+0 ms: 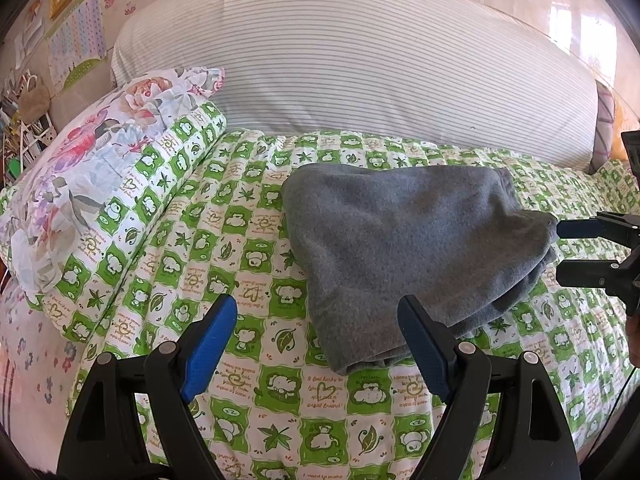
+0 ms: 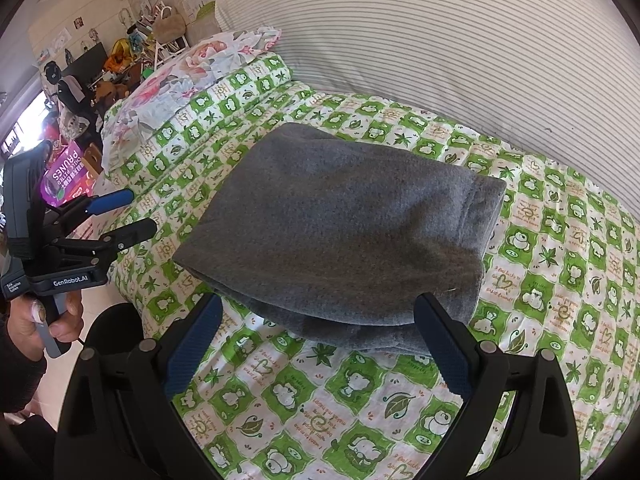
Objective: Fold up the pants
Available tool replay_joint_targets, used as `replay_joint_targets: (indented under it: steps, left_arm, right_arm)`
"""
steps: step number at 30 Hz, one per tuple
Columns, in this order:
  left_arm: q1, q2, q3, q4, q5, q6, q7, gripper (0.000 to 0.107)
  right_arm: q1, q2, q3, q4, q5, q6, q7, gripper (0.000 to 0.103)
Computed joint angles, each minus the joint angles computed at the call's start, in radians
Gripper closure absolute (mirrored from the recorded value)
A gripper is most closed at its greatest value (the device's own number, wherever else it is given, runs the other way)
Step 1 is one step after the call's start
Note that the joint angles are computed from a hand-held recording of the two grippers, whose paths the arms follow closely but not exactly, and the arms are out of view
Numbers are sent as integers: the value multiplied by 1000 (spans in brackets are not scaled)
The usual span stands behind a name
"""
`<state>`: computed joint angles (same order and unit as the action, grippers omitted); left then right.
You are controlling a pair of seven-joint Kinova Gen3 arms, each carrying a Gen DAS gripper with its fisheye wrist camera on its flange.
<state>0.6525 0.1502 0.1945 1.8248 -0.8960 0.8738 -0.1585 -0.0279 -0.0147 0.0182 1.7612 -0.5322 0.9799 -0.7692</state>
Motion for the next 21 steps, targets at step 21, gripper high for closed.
replay_joint_targets:
  steps: [21]
  left_arm:
    - [0,22,-19,-26,18,-16,-46,24]
  right_arm:
    - [27,16,8,-3,-29,13,17,6]
